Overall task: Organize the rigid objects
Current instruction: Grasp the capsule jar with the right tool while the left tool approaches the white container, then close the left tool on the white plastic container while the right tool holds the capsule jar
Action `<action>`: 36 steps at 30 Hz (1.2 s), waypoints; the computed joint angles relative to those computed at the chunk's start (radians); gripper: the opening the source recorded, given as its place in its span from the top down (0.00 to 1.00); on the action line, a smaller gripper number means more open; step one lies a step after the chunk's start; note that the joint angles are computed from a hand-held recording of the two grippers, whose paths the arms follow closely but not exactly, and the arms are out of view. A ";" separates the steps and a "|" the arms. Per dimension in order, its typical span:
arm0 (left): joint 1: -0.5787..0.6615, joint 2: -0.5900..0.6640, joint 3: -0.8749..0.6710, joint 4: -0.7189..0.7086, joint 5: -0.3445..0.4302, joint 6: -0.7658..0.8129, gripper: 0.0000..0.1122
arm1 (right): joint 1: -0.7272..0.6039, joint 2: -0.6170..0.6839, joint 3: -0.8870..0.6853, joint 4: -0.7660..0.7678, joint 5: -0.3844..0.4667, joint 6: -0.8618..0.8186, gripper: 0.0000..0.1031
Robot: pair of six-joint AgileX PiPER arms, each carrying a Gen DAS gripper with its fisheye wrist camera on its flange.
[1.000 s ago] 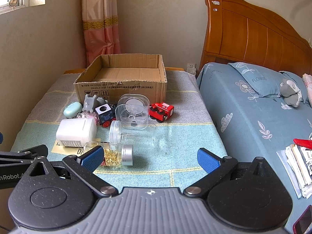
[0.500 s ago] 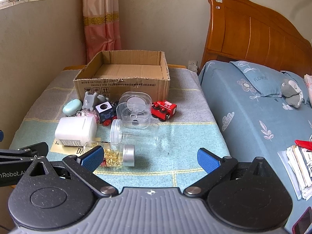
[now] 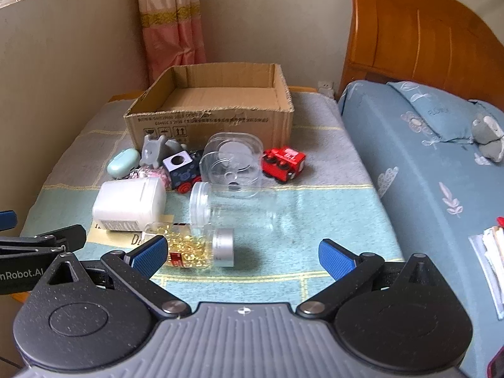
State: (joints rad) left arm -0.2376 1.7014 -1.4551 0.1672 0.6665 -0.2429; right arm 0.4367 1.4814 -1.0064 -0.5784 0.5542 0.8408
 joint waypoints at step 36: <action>0.147 0.226 -0.207 -0.463 -0.006 0.420 0.09 | -0.024 0.305 -0.160 0.048 -0.001 -0.050 0.00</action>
